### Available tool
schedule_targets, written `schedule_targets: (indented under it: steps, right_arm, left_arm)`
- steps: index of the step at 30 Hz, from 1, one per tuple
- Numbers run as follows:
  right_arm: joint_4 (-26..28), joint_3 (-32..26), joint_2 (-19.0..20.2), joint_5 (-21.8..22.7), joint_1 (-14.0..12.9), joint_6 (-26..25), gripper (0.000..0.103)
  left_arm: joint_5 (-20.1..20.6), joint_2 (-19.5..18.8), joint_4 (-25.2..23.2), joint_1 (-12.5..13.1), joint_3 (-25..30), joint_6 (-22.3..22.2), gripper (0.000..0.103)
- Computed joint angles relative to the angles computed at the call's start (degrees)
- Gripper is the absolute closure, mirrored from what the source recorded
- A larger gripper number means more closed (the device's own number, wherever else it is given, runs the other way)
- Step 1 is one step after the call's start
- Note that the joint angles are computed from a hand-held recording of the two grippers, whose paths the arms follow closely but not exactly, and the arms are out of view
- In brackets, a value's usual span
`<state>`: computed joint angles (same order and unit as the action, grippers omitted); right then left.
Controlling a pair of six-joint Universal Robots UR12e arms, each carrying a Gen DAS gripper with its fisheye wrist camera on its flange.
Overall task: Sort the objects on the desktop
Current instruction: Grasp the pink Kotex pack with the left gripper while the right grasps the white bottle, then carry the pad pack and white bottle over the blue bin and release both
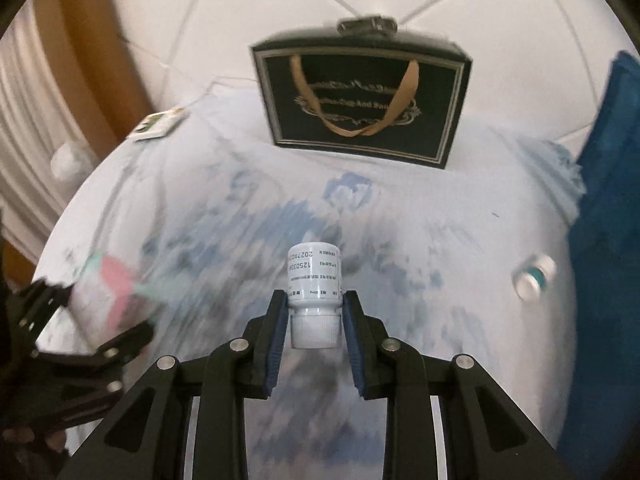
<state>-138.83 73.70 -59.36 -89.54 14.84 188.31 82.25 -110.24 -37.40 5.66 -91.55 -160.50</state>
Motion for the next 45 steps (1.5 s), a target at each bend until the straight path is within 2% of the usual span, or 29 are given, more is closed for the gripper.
schedule_targets:
  steps: [9,17,26,32,37,41,45]
  right_arm:
    - [-8.76,11.76,-9.68,-5.42,2.27,1.98,0.076]
    - [-15.19,18.13,-15.69,-10.55,3.58,1.44,0.076]
    - [-21.25,23.62,-21.40,-15.67,3.38,1.81,0.076]
    - [-25.91,27.05,-25.82,-18.72,1.82,2.26,0.076]
    - [-29.23,30.14,-29.85,-22.01,-0.13,3.02,0.076]
    - [-30.44,33.06,-33.58,-26.79,-2.20,3.68,0.076]
    - [-29.01,35.60,-37.06,-30.44,-4.88,3.97,0.076]
  left_arm:
    - [-3.88,6.94,6.86,-0.65,-6.92,3.43,0.023]
    - [-7.12,11.59,12.13,-1.60,-11.02,4.39,0.023]
    - [-9.97,14.24,16.41,-4.14,-12.42,4.05,0.023]
    - [-13.44,15.04,19.98,-6.89,-11.64,3.13,0.023]
    - [-17.18,15.41,22.83,-10.19,-10.73,2.73,0.023]
    - [-19.77,15.24,24.36,-13.39,-9.68,2.68,0.023]
    - [-20.67,14.70,25.01,-16.89,-8.50,3.01,0.023]
